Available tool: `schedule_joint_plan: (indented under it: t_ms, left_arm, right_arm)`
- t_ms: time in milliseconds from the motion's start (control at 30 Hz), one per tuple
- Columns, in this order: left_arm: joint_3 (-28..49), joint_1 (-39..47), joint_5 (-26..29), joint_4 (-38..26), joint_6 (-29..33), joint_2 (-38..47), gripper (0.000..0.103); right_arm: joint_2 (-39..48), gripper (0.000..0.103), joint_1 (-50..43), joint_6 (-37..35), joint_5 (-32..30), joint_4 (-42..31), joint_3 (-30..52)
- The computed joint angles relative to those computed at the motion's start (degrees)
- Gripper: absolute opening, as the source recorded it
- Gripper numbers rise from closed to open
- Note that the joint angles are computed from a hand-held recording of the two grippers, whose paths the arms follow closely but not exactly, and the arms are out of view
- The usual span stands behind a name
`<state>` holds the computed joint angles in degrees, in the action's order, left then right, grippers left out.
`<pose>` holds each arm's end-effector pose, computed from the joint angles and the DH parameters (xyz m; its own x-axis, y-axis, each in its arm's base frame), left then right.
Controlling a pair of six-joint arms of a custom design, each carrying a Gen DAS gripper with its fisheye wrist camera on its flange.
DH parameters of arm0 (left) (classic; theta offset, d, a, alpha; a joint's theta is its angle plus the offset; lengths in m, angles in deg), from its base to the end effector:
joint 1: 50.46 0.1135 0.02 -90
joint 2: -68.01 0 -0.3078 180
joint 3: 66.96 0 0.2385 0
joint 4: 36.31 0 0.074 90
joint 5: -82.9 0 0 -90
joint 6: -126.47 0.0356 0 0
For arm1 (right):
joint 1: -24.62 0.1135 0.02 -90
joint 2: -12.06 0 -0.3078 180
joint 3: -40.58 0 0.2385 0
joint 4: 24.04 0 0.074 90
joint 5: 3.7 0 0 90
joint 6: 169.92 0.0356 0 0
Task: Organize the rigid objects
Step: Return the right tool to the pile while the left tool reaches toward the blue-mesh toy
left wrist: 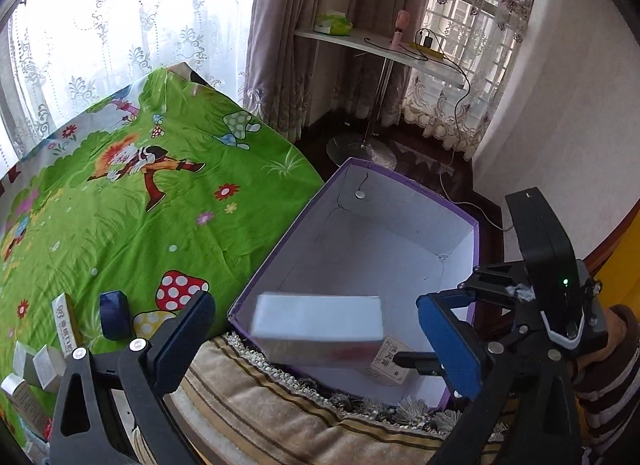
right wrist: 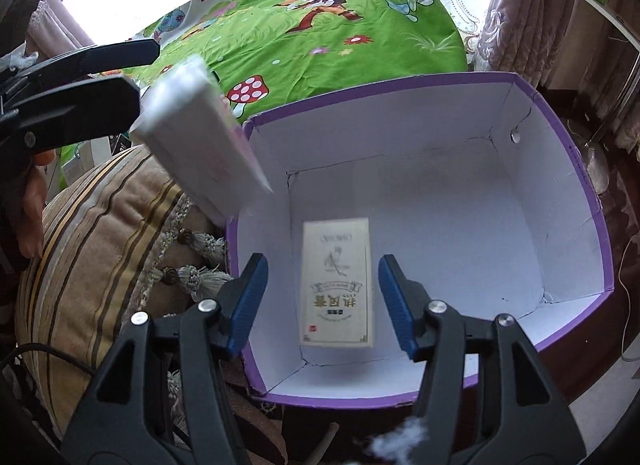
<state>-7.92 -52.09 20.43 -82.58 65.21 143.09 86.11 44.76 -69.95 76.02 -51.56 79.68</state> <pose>0.2185 -0.0227 0.2515 -0.6607 0.4454 -0.6042 0.6360 0.7597 -0.1354 0.1680 0.0684 0.1761 -0.8920 -0.1457 -0.4278 -0.2658 0.9347 0.2359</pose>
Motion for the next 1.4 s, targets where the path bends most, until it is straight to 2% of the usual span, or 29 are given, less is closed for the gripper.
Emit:
schedule_joint_plan:
  t_ms: [133,300,533,767,967,1200,1400]
  left_arm:
    - [0.3,1.94,0.9,-0.82,0.03,0.59,0.103]
    - [0.39,8.13,4.04,-3.06,3.03,-1.14,0.103]
    - [0.14,22.54,8.18,-8.11,12.56,-3.55,0.103]
    - [1.59,37.02,12.46,-13.74,21.9,-1.73,0.103]
    - [3.47,46.49,14.89,-17.93,29.24,0.99,0.103]
    - [8.15,58.97,16.64,-23.16,37.42,7.62,0.102]
    - [13.19,66.39,16.99,-24.72,39.54,14.0,0.102]
  right_arm:
    - [-0.74,0.073,0.2,0.34,-0.19,-0.22,-0.1]
    - [-0.13,0.074,-0.64,0.19,-0.48,-0.48,0.65]
    - [-0.06,0.077,-2.04,1.24,-0.08,-0.28,1.35]
    - [-2.18,0.077,1.06,4.5,1.42,0.33,2.87]
    - [-3.21,0.081,7.55,7.55,5.23,0.04,6.07]
    - [0.05,0.082,15.61,8.51,8.63,-0.38,10.94]
    - [3.96,0.082,19.18,9.08,9.37,-0.5,15.05]
